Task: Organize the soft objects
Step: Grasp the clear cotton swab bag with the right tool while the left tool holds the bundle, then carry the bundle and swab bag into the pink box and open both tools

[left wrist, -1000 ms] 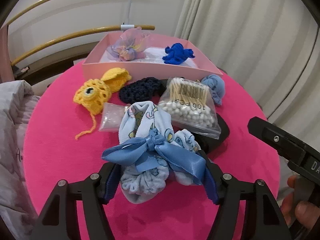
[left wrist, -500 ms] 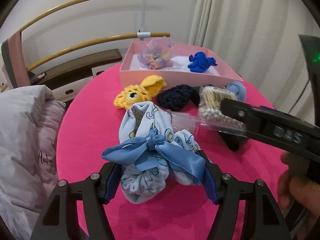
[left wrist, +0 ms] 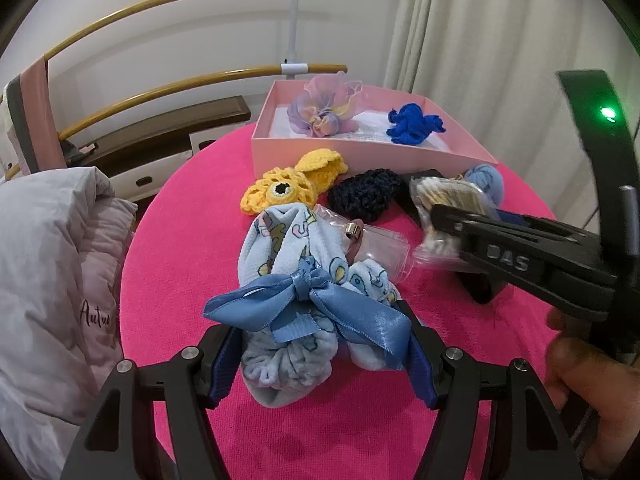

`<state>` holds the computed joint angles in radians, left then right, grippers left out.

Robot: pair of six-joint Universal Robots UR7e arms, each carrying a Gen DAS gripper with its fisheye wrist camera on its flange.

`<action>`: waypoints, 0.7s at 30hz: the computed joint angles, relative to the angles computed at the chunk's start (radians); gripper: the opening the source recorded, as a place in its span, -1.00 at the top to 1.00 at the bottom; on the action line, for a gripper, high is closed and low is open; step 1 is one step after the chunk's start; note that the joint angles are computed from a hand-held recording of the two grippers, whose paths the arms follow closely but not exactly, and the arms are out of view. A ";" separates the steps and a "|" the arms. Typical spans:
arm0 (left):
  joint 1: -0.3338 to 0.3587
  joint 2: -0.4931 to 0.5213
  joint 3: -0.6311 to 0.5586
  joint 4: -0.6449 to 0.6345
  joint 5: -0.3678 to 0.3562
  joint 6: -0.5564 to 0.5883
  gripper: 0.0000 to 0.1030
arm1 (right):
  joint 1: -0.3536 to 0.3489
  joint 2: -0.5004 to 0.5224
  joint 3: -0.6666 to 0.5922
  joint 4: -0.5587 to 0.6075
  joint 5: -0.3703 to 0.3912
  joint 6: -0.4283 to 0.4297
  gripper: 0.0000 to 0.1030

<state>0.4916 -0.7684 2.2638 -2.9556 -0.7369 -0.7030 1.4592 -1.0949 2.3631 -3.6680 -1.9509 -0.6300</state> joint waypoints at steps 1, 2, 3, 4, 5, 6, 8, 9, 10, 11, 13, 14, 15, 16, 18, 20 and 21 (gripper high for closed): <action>0.001 0.000 0.000 -0.001 0.000 0.003 -0.27 | -0.004 -0.008 0.007 -0.004 0.009 0.001 0.25; 0.000 -0.001 0.001 -0.001 0.001 0.002 -0.27 | -0.012 -0.024 0.021 -0.011 0.028 0.002 0.25; -0.003 -0.002 0.002 0.001 0.003 -0.003 -0.27 | -0.017 -0.034 0.030 -0.016 0.040 0.003 0.25; -0.004 -0.003 0.003 0.002 0.004 -0.004 -0.27 | -0.021 -0.046 0.039 -0.019 0.049 0.004 0.25; -0.006 -0.004 0.003 0.003 0.006 -0.005 -0.27 | -0.025 -0.061 0.049 -0.020 0.056 0.004 0.25; -0.008 -0.005 0.004 0.002 0.009 -0.006 -0.27 | -0.028 -0.072 0.056 -0.018 0.064 0.005 0.25; -0.015 -0.010 0.006 0.005 0.017 -0.011 -0.27 | -0.031 -0.092 0.070 -0.020 0.073 0.009 0.25; -0.019 -0.013 0.009 0.008 0.019 -0.013 -0.27 | -0.032 -0.098 0.076 -0.023 0.075 0.009 0.25; -0.024 -0.017 0.012 0.011 0.022 -0.018 -0.27 | -0.033 -0.105 0.082 -0.025 0.079 0.009 0.25; -0.029 -0.021 0.015 0.015 0.027 -0.022 -0.27 | -0.034 -0.115 0.089 -0.024 0.083 0.009 0.25; -0.040 -0.030 0.021 0.027 0.033 -0.033 -0.27 | -0.032 -0.126 0.097 -0.024 0.086 0.009 0.25; -0.044 -0.034 0.022 0.034 0.036 -0.038 -0.27 | -0.031 -0.133 0.103 -0.025 0.089 0.009 0.25; -0.050 -0.039 0.024 0.041 0.040 -0.043 -0.27 | -0.031 -0.139 0.108 -0.025 0.092 0.009 0.25; -0.055 -0.044 0.026 0.047 0.043 -0.048 -0.27 | -0.030 -0.144 0.113 -0.026 0.093 0.009 0.25; -0.066 -0.054 0.029 0.061 0.050 -0.058 -0.27 | -0.030 -0.159 0.124 -0.026 0.096 0.010 0.25; -0.078 -0.065 0.034 0.073 0.056 -0.068 -0.27 | -0.031 -0.174 0.135 -0.027 0.101 0.011 0.25; -0.083 -0.071 0.036 0.078 0.060 -0.072 -0.27 | -0.032 -0.181 0.139 -0.026 0.104 0.011 0.25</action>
